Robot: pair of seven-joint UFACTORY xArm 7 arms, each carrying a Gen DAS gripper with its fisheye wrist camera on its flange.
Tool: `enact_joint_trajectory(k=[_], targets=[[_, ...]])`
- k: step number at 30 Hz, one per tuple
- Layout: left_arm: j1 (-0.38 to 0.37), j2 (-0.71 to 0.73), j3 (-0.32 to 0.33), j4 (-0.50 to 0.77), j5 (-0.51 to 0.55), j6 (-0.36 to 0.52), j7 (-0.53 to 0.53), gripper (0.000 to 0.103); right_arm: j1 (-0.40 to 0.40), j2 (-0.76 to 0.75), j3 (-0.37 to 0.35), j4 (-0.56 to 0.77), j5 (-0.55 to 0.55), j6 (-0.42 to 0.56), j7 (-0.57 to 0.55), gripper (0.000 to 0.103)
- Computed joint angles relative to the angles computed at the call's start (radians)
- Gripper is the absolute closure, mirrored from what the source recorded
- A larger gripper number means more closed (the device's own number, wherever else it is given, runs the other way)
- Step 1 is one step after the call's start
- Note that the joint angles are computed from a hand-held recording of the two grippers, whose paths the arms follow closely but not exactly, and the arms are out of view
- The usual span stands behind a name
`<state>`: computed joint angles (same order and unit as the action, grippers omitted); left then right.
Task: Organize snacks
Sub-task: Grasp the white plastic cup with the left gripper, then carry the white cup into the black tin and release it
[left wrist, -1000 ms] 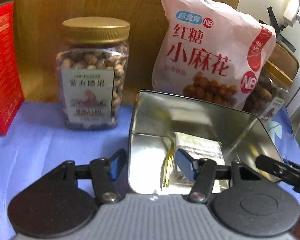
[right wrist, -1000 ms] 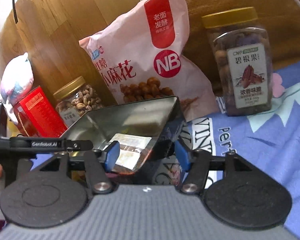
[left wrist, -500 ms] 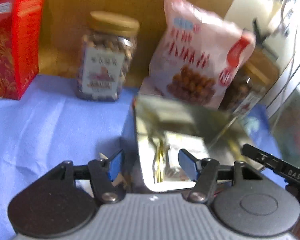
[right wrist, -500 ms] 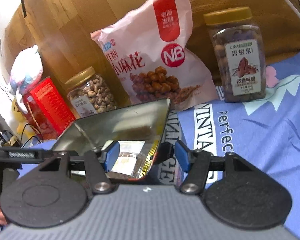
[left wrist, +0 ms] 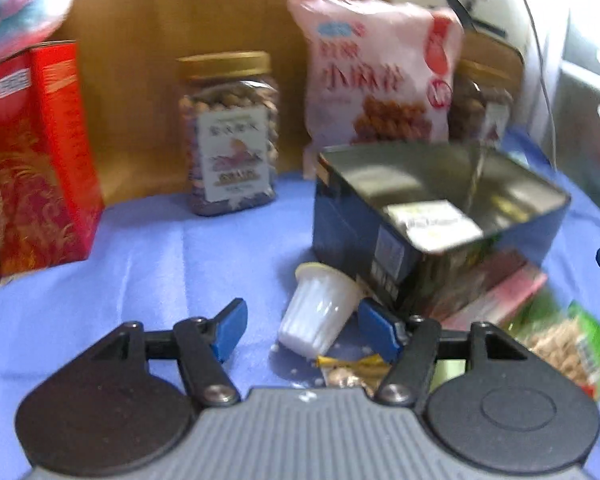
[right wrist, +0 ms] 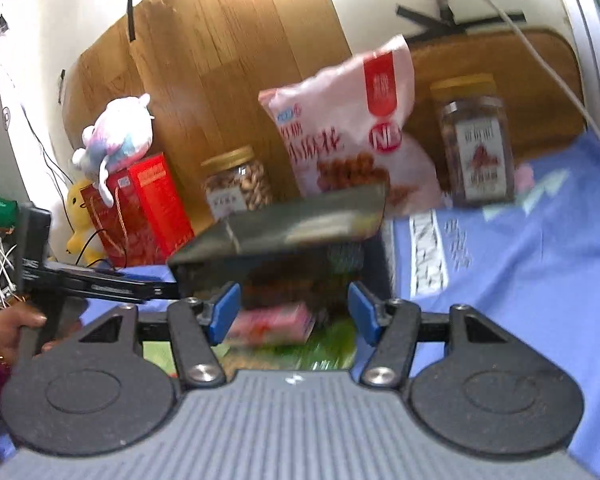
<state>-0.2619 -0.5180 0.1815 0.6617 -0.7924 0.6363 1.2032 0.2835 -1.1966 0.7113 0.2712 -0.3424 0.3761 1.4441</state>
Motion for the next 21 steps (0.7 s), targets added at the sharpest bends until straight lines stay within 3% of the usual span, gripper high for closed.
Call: enact_joint_trajectory(k=[2, 4, 8, 10, 16, 21], targets=[[-0.010, 0.037, -0.003, 0.015, -0.005, -0.008, 0.016, 0.052, 0.010, 0.011, 0.013, -0.006, 0.022, -0.007, 0.037, 0.040], [-0.012, 0.083, 0.010, 0.053, -0.023, 0.046, 0.010, 0.067, 0.024, 0.037, 0.014, -0.008, 0.031, -0.022, 0.052, 0.040], [0.031, 0.052, 0.010, 0.038, -0.050, 0.097, 0.028, 0.068, 0.027, 0.088, 0.013, 0.019, 0.017, -0.036, 0.034, 0.040], [0.063, 0.000, 0.042, 0.014, -0.049, 0.155, 0.046, 0.068, 0.014, 0.111, 0.018, 0.036, 0.002, -0.068, 0.018, 0.040], [0.184, -0.210, 0.155, -0.053, 0.026, 0.433, 0.027, 0.068, -0.028, 0.233, 0.060, 0.105, -0.027, -0.213, -0.065, 0.040], [0.259, -0.284, 0.214, -0.091, 0.104, 0.656, -0.034, 0.068, -0.078, 0.400, 0.147, 0.201, -0.054, -0.272, -0.185, 0.040]])
